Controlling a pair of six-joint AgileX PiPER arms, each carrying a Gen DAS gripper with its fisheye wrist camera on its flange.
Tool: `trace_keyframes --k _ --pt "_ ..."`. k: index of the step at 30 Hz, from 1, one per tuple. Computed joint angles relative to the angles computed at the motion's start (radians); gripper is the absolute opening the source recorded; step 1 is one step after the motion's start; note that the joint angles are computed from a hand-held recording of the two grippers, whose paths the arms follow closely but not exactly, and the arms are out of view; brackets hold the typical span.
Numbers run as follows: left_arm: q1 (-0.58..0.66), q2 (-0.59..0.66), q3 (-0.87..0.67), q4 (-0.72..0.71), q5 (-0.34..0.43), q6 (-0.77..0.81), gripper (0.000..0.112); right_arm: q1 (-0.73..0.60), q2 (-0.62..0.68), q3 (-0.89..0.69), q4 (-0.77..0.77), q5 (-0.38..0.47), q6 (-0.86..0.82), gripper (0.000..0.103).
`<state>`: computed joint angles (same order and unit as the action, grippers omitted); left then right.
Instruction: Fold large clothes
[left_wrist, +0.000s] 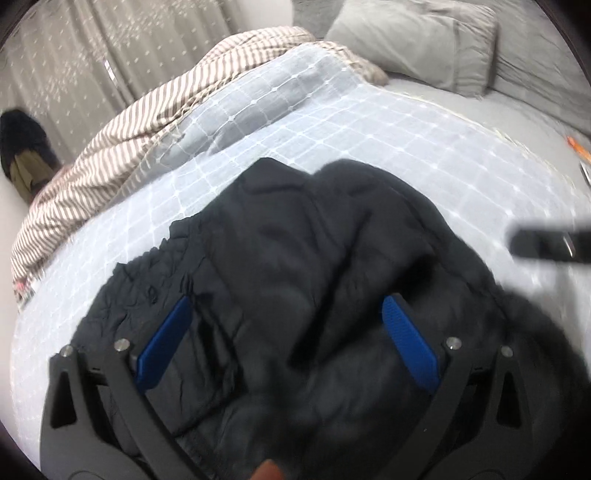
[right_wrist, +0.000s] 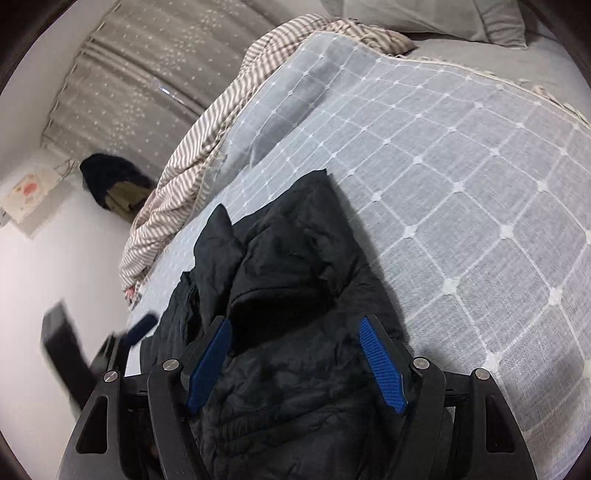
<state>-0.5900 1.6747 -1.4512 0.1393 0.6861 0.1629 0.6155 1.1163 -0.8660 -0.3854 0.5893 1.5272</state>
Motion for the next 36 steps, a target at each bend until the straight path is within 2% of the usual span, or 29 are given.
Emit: trace_keyframes --k 1,5,6,8,10,11,12,13,18,21,23,24,26,27,28,31,33,35,36 --pt "0.010 0.025 -0.034 -0.026 0.012 0.001 0.102 0.014 -0.021 0.013 -0.008 0.014 0.010 0.073" --pt "0.032 0.132 -0.152 -0.089 0.085 0.006 0.102 0.035 0.043 -0.015 0.007 0.016 0.001 0.073" --pt "0.031 0.160 -0.172 -0.078 0.101 -0.013 0.097 0.038 0.061 -0.029 0.022 0.019 -0.018 0.073" --pt "0.042 0.201 -0.197 -0.094 0.131 -0.014 0.079 0.048 0.089 -0.047 0.039 0.021 -0.041 0.073" --pt "0.063 0.231 -0.213 -0.125 0.157 -0.016 0.054 0.062 0.116 -0.071 0.048 0.030 -0.057 0.073" --pt "0.070 0.232 -0.210 -0.129 0.157 -0.027 0.047 0.073 0.125 -0.083 0.040 0.043 -0.056 0.073" --pt "0.084 0.215 -0.188 -0.143 0.141 -0.032 0.032 0.082 0.131 -0.094 0.030 0.057 -0.053 0.073" --pt "0.102 0.194 -0.171 -0.179 0.132 -0.014 0.023 0.086 0.136 -0.101 0.025 0.064 -0.051 0.073" --pt "0.250 0.030 -0.066 -0.507 0.106 0.192 0.015 0.082 0.129 -0.091 0.037 0.040 -0.041 0.073" --pt "0.362 -0.044 -0.021 -0.666 0.127 0.296 0.015 0.089 0.134 -0.097 0.032 0.052 -0.039 0.073" --pt "0.467 -0.073 0.002 -0.766 0.198 0.359 0.015 0.090 0.135 -0.100 0.032 0.060 -0.043 0.073" --pt "0.503 -0.081 0.017 -0.772 0.218 0.371 0.019 0.090 0.135 -0.100 0.031 0.062 -0.043 0.073" --pt "0.552 -0.073 0.020 -0.753 0.250 0.390 0.040 0.085 0.136 -0.100 0.034 0.058 -0.040 0.074" --pt "0.573 -0.067 0.022 -0.739 0.253 0.401 0.055 0.079 0.132 -0.091 0.039 0.045 -0.034 0.074" --pt "0.614 -0.079 0.044 -0.755 0.248 0.435 0.064 0.077 0.130 -0.088 0.045 0.038 -0.031 0.074" --pt "0.714 -0.075 0.039 -0.859 0.305 0.509 0.077 0.057 0.118 -0.060 0.084 -0.001 -0.043 0.074" --pt "0.764 -0.049 0.015 -0.926 0.345 0.522 0.082 0.054 0.118 -0.060 0.087 0.004 -0.040 0.074" --pt "0.775 0.005 -0.032 -0.946 0.383 0.494 0.083 0.062 0.124 -0.070 0.071 0.018 -0.018 0.074" --pt "0.765 0.024 -0.047 -0.934 0.375 0.479 0.083 0.063 0.124 -0.069 0.070 0.020 -0.012 0.074"
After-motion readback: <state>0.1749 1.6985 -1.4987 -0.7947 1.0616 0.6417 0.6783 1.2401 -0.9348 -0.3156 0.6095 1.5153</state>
